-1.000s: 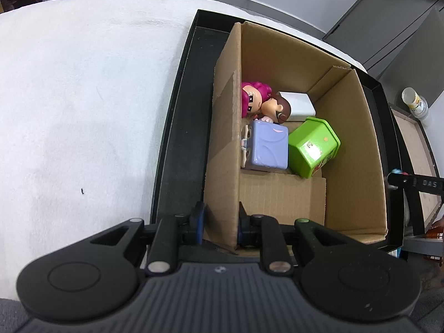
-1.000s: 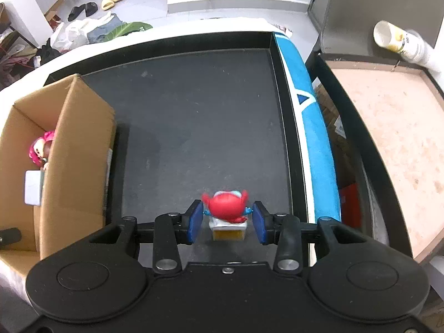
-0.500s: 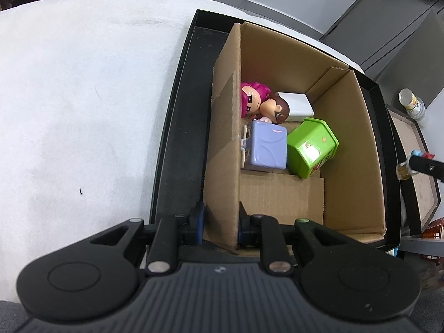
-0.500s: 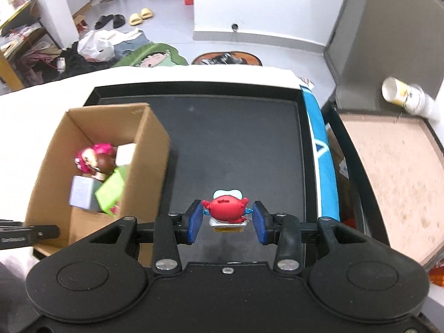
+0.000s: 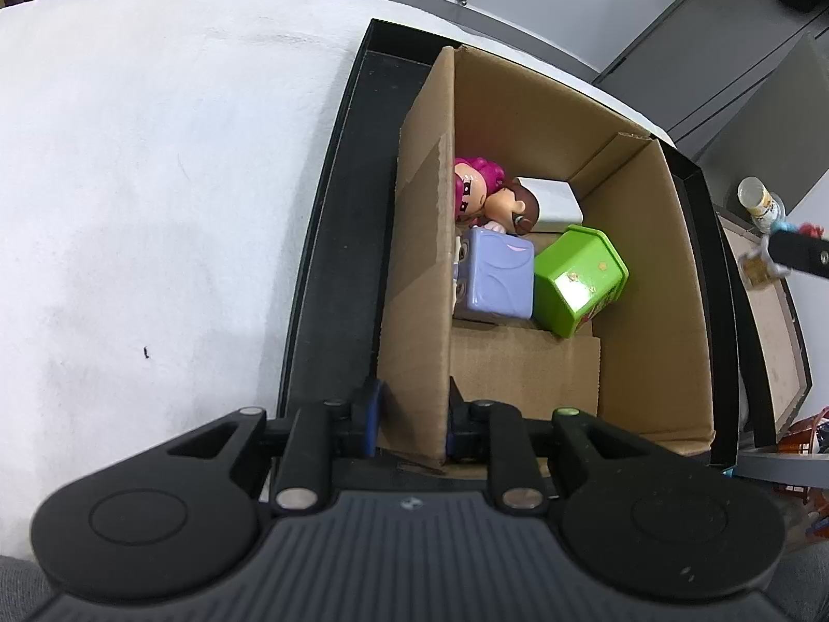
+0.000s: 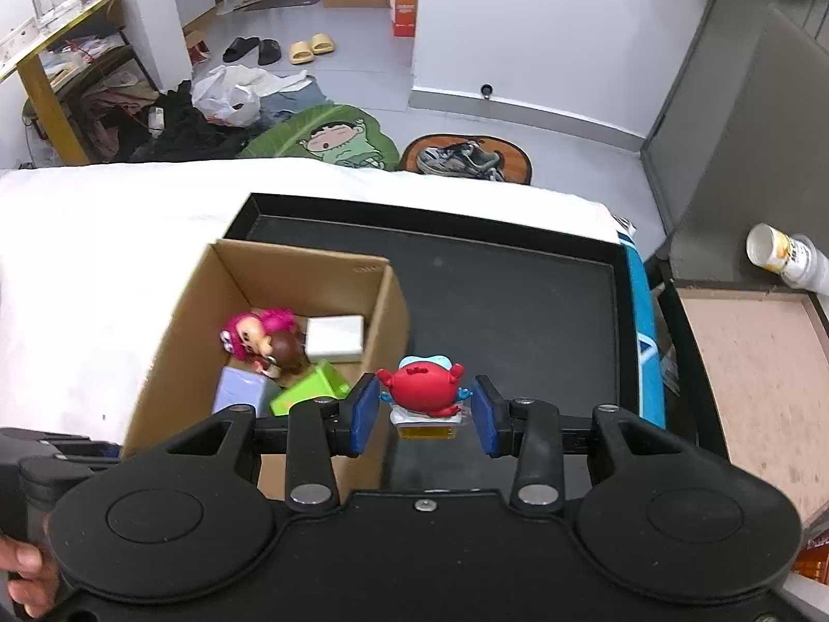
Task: Organize rigid objects
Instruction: 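Carry the red-and-blue figurine over the cardboard box with the right gripper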
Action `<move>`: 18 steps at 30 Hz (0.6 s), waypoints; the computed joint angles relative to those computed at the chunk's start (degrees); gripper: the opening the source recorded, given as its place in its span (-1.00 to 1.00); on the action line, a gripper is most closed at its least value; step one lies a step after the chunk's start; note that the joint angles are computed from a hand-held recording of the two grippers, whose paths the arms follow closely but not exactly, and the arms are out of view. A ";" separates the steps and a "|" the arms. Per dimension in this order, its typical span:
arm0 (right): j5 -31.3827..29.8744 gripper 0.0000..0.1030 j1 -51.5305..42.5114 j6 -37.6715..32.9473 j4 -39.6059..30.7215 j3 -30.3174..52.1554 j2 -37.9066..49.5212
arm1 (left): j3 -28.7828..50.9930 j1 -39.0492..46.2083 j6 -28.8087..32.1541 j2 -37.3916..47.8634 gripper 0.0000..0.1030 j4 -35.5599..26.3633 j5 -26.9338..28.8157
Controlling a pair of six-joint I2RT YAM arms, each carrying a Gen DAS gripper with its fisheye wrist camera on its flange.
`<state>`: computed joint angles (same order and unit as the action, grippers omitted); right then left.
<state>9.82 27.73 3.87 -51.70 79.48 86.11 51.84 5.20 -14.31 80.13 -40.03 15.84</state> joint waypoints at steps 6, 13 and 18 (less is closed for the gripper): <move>1.05 -0.25 2.95 1.42 -0.98 3.95 3.79 | -0.08 1.24 -0.61 0.01 -0.56 -0.19 1.61; 1.77 -0.25 5.05 2.60 -1.46 8.23 9.64 | -0.85 1.71 -0.29 -0.66 -0.55 0.47 2.16; 2.72 -0.25 5.98 3.38 -1.48 10.31 13.50 | -1.27 2.34 0.01 -1.04 -0.55 0.46 2.71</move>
